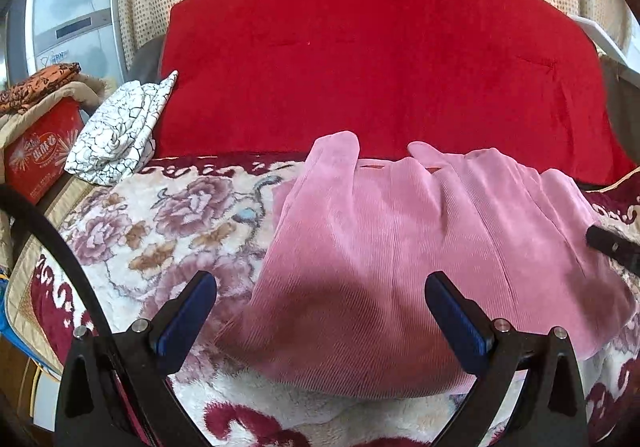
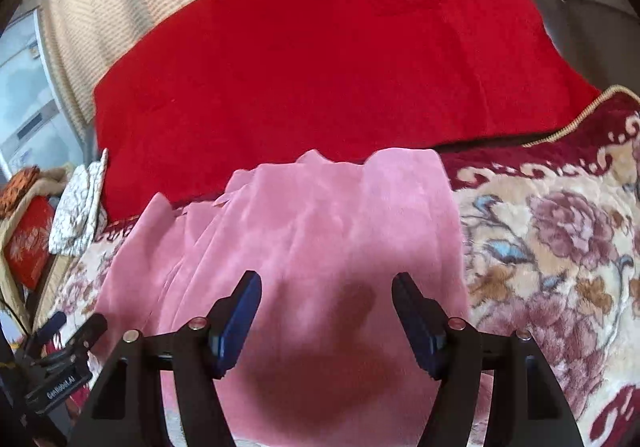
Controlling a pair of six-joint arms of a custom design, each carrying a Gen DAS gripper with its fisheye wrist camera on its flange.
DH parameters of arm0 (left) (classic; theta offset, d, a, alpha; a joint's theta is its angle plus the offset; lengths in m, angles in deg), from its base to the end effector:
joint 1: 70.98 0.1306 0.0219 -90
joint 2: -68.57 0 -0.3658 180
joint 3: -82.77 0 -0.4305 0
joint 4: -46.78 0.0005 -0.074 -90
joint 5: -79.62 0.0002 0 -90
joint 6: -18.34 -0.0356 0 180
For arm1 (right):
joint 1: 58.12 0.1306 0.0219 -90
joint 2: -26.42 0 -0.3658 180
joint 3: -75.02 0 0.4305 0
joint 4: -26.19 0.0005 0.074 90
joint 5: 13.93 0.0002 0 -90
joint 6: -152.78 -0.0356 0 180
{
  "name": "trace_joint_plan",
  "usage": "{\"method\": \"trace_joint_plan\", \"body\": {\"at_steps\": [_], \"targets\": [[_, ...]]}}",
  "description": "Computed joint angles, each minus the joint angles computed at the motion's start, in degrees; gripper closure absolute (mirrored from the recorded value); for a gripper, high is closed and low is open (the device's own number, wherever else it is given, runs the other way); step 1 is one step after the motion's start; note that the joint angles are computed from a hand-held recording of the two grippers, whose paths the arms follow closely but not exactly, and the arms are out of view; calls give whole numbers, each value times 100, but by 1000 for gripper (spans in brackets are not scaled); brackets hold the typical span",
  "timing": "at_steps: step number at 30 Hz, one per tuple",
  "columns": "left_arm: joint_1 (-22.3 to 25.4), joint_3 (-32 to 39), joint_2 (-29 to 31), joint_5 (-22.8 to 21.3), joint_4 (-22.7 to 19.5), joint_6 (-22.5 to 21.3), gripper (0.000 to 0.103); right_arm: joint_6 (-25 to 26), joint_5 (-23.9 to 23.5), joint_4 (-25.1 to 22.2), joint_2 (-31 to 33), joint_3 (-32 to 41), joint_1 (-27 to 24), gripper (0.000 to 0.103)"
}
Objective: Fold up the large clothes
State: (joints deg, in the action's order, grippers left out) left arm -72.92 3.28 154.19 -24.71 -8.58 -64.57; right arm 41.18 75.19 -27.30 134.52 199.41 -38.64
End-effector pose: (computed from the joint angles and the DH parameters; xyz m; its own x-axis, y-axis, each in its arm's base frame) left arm 0.4924 -0.0084 0.5354 -0.6245 -0.0985 -0.7748 -0.2343 0.9700 0.0655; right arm 0.5995 0.2121 0.5326 -0.6570 0.1580 -0.7372 -0.1109 0.9469 0.3019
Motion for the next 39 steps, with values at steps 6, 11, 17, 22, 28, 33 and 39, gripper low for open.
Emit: {"method": "trace_joint_plan", "body": {"at_steps": [6,11,17,22,28,33,39], "targets": [[-31,-3,-1,-80,-5,-63,0,195,-23,-932,546,677,110,32],[-49,-14,-9,-115,1,-103,0,116,-107,-638,394,497,98,32],[-57,-26,-6,-193,-22,-146,0,210,-23,-178,196,259,186,32],[36,153,246,-77,-468,-67,0,350,-3,-845,594,756,265,32],[285,394,607,341,-1148,104,0,252,-266,-497,360,466,195,31],[394,188,320,190,-882,317,0,497,-400,257,-150,-150,203,34],[885,-296,-341,736,-511,1036,0,866,-552,298,-214,-191,381,44]]}}
